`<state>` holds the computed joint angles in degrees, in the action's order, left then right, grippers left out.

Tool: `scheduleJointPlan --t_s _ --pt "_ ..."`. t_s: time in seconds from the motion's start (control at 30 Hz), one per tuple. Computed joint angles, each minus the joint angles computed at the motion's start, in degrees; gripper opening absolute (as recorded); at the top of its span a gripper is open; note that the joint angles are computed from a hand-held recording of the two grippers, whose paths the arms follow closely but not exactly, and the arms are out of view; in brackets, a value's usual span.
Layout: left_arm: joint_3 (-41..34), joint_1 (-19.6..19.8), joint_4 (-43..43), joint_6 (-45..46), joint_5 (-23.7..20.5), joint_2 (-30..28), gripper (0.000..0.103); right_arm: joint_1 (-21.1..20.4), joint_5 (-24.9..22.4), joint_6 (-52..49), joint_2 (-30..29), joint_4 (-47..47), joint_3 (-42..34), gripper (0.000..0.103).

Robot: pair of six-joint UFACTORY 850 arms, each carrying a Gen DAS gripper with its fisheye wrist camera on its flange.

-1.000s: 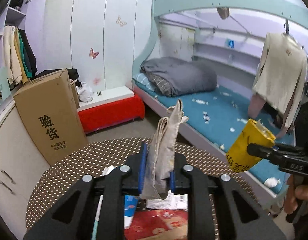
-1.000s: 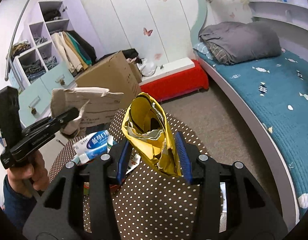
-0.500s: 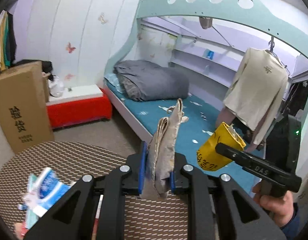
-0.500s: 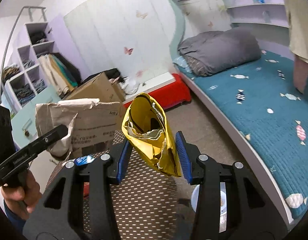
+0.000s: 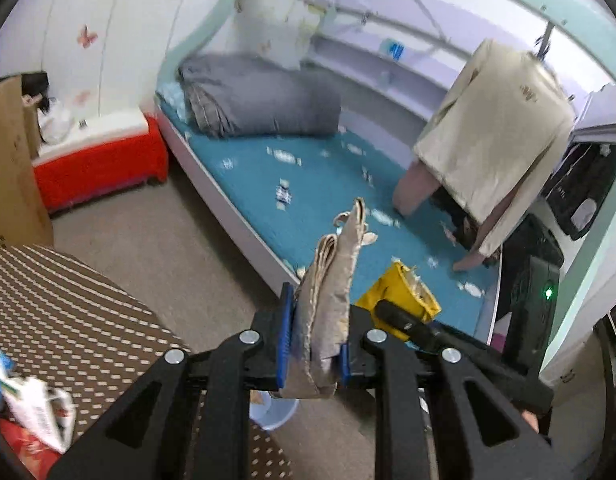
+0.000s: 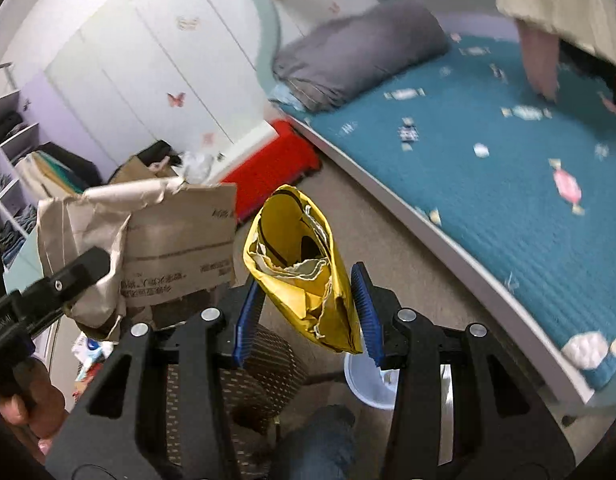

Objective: Collect trash
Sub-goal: 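Carry both bags to the bin and open both tools to drop them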

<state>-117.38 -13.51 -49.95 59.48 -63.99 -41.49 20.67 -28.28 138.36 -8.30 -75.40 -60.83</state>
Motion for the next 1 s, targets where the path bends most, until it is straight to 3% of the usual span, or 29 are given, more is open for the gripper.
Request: scheduleJointPlan --t_s 0.23,0.47,0.53,0.57,0.6,0.67,0.7,0.8,0.9,1.0 --pt "-3.91 -5.31 12.66 -8.42 2.47 -5.79 0.018 -3.45 7.59 6.02 -4.26 -1.88 1.85 0.043" --pt "-11.97 -8.08 22.27 -14.09 -0.33 -12.93 0.022 -5.95 12.64 12.08 -7.65 -6.26 2.02 0.044" --pt "-14.06 -8.75 24.31 -14.71 -1.21 -14.53 0.026 -6.40 13.37 13.05 -8.10 -7.26 2.12 0.045" --pt "-15.43 -8.99 25.30 -14.98 -1.84 -15.52 0.035 -6.47 13.58 14.30 -8.43 -8.38 2.19 0.047" --pt "-15.76 -9.10 25.82 -15.04 -2.06 -15.80 0.054 -6.64 13.80 14.17 -8.86 -8.03 2.07 0.049" --pt "-15.55 -9.22 26.06 -14.88 -1.11 -15.72 0.072 -7.15 15.11 15.39 -9.68 -7.91 1.99 0.055" --pt "-14.02 -9.12 25.43 -13.94 0.43 -14.72 0.077 -7.43 16.05 19.22 -9.86 -10.96 2.36 0.061" --pt "-10.22 -8.78 24.23 -12.14 2.84 -12.08 0.082 -7.41 16.89 23.85 -10.23 -14.47 2.94 0.087" --pt "-7.31 -8.35 23.18 -11.13 5.50 -9.92 0.083 -6.88 16.72 23.33 -10.18 -12.47 3.32 0.096" --pt "-3.86 -7.60 21.61 -9.43 8.00 -7.26 0.085 -5.91 15.09 17.13 -9.49 -5.30 3.35 0.097"
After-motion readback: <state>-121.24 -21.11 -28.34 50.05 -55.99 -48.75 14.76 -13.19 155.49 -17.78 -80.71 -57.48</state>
